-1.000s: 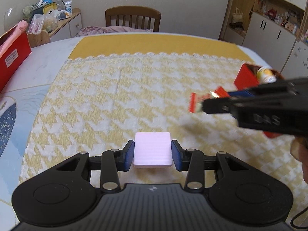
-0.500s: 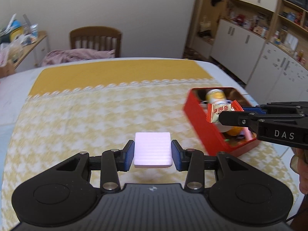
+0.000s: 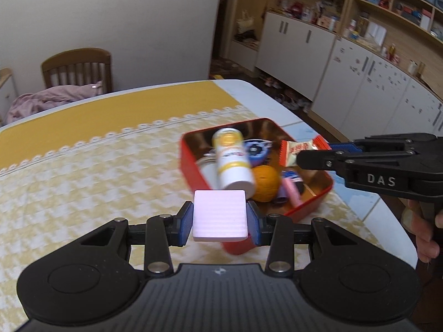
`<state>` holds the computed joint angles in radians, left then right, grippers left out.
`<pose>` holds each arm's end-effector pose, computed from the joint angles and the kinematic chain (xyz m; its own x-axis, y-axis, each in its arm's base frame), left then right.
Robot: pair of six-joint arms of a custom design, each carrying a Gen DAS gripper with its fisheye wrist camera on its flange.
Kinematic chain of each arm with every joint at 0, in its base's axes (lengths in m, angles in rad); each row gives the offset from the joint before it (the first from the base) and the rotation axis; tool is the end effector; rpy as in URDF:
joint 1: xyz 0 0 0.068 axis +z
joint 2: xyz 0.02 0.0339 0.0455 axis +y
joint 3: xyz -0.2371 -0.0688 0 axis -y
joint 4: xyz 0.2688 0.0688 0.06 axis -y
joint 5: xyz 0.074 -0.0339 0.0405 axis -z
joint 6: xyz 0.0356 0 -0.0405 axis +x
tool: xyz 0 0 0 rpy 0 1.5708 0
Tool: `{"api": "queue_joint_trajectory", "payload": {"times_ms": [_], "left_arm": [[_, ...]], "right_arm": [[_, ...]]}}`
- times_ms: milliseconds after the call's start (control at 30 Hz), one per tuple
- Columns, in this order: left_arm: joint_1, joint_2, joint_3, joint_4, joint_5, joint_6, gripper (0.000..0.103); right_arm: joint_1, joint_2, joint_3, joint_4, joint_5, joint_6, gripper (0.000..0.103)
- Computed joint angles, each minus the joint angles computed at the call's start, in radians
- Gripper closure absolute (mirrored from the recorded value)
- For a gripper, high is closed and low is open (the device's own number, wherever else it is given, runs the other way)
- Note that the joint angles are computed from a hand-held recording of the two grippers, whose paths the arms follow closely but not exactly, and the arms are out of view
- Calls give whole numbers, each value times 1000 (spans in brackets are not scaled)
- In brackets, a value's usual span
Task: Organize rigid objects
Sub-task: 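Carry the pink eraser and red candy packet over the red tin box with both grippers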
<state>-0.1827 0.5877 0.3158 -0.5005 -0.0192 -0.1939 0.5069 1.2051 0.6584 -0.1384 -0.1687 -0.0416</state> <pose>0.1734 -0.0313 0.1541 -0.7058 -0.0655 -0.7054 0.0327 0.9916 -0.1249 0.2423 0.1414 0.1774 -0.5281 -0.3401 -0.7781 -0.6147 0.7853 0.0739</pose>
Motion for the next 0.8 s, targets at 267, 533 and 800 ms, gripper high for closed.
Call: {"api": "queue_joint_trajectory", "payload": {"times_ms": [267, 533, 800], "left_arm": [[-135, 334, 116, 147, -52, -88, 63], [-193, 626, 263, 203, -83, -176, 63], [-218, 794, 370, 204, -127, -227, 63]], "right_arm": [[-130, 54, 22, 1, -60, -88, 83], [-211, 165, 75, 19, -114, -159, 83], [-208, 295, 159, 2, -111, -218, 83]]}}
